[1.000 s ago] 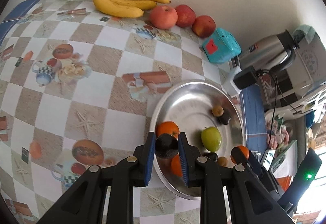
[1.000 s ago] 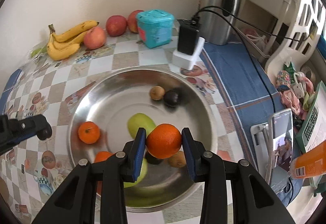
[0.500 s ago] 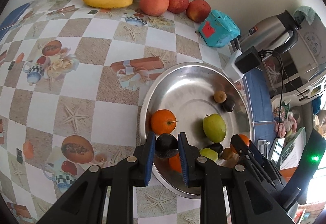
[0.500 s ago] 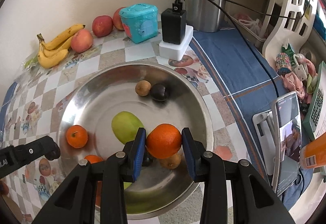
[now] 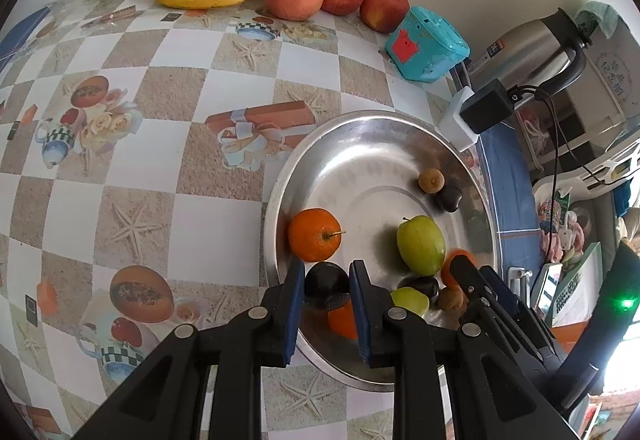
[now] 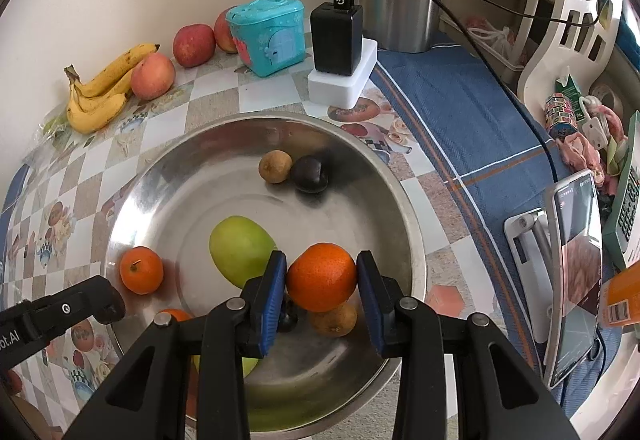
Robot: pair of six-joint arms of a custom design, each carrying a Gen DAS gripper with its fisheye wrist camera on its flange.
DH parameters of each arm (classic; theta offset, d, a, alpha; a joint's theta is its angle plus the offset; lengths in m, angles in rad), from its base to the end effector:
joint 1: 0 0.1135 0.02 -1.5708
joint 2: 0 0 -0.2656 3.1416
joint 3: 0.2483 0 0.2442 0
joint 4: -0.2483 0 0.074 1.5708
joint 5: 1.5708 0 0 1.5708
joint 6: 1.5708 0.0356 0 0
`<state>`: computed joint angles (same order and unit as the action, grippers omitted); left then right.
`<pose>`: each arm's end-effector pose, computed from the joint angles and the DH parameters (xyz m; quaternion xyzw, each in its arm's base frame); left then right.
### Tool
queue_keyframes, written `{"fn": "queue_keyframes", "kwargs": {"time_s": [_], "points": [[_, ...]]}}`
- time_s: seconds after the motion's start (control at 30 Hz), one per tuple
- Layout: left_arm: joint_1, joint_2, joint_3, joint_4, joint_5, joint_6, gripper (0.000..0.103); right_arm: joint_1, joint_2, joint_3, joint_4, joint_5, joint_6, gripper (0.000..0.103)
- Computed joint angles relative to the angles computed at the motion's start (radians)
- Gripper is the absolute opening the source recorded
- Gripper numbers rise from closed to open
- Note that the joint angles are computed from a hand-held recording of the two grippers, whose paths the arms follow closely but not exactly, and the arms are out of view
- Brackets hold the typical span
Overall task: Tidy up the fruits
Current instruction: 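Open both grippers to drop the plum and orange into the bowl, then withdraw both open grippers from the bowl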
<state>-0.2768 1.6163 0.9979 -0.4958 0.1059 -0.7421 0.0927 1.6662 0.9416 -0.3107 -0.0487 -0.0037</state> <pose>0.2952 -0.0878 0.1923 -0.2126 0.9492 -0.1552 0.1722 0.3167 0.0312 0.1717 -0.0529 0.9627 0.0352 0.2632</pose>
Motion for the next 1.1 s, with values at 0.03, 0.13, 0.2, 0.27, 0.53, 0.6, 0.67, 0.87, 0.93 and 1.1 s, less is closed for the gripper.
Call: {"fn": "queue_keyframes", "kwargs": {"time_s": [0.03, 0.13, 0.2, 0.27, 0.53, 0.6, 0.67, 0.87, 0.93, 1.1], "points": [[0.000, 0.000, 0.000, -0.001, 0.000, 0.002, 0.027, 0.001, -0.002, 0.000, 0.000, -0.001, -0.001, 0.038], [0.004, -0.015, -0.006, -0.007, -0.001, 0.004, 0.036, 0.006, -0.011, 0.002, -0.007, 0.003, -0.003, 0.046], [0.007, -0.037, -0.013, -0.014, -0.007, 0.006, 0.042, 0.006, -0.021, 0.002, -0.014, 0.000, -0.002, 0.047], [0.009, -0.054, -0.019, -0.018, -0.009, 0.009, 0.046, 0.007, -0.033, 0.002, -0.025, -0.002, 0.001, 0.047], [0.044, -0.151, -0.058, -0.094, -0.098, 0.011, 0.083, 0.023, -0.103, -0.018, -0.067, -0.010, 0.002, 0.057], [0.037, -0.172, -0.063, -0.136, -0.181, 0.013, 0.103, 0.034, -0.121, -0.029, -0.081, -0.011, 0.004, 0.061], [0.013, -0.192, -0.069, -0.202, -0.306, 0.017, 0.103, 0.048, -0.141, -0.049, -0.085, -0.016, 0.006, 0.073], [-0.016, -0.277, -0.153, -0.313, -0.455, 0.035, 0.103, 0.133, -0.212, -0.126, -0.099, -0.005, 0.025, 0.089], [-0.014, -0.328, -0.193, -0.332, -0.460, 0.029, 0.103, 0.161, -0.244, -0.153, -0.105, 0.002, 0.041, 0.089], [-0.069, -0.418, -0.255, -0.399, -0.501, -0.037, 0.103, 0.187, -0.334, -0.217, -0.135, -0.036, 0.086, 0.093]]}}
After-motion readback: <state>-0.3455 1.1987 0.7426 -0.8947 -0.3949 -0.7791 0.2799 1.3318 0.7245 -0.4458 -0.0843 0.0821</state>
